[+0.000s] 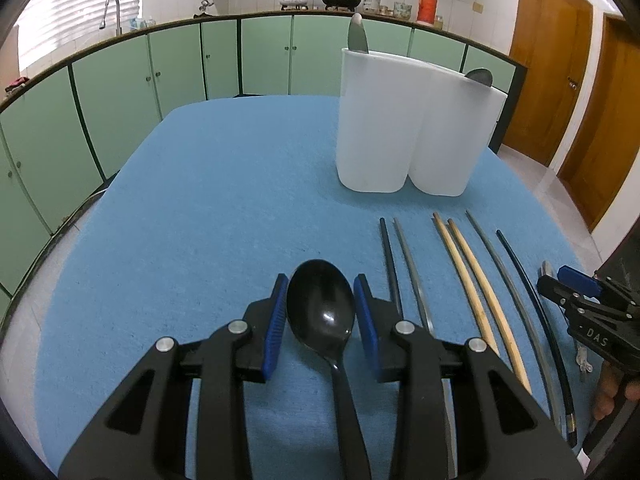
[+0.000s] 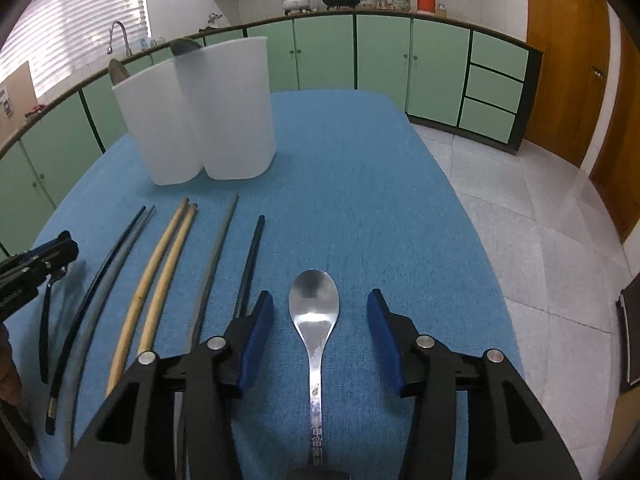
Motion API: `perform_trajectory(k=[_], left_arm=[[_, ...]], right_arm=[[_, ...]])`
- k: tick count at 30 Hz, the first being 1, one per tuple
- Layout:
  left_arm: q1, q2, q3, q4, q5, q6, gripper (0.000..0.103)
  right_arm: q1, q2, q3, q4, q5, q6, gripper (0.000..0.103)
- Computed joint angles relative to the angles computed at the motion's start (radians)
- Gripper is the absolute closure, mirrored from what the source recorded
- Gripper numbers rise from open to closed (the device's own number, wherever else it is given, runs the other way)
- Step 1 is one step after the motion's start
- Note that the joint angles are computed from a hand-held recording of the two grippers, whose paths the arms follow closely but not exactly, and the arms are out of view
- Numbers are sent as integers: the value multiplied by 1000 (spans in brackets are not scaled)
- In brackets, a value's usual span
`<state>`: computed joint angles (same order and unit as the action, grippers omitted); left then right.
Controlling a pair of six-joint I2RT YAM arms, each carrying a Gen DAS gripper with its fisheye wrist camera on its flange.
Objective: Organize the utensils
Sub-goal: 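Grasp the black spoon with the left tool while the right tool grasps the decorative silver spoon, then lift both spoons and carry them over the white holder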
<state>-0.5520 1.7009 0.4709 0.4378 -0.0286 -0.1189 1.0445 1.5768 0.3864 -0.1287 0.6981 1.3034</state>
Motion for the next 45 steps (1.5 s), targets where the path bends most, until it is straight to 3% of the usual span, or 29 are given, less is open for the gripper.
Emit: perform_trajectory(k=[6, 14, 25, 32, 37, 45], left_arm=[[6, 10, 0, 16, 6, -2, 71], [15, -47, -49, 54, 19, 0, 71], [-10, -279, -194, 172, 6, -14, 71], [-7, -397, -227, 204, 5, -16, 71], [-12, -431, -216, 247, -7, -14, 71], [-22, -399, -144, 349, -13, -3, 71]], right_arm=[[11, 27, 34, -33, 3, -5, 77], [65, -33, 10, -46, 51, 41, 77], [296, -193, 119, -461, 296, 277, 77], [349, -245, 190, -651, 401, 364, 77], [331, -296, 221, -689, 445, 307, 77], [256, -413, 235, -554, 477, 8, 77]])
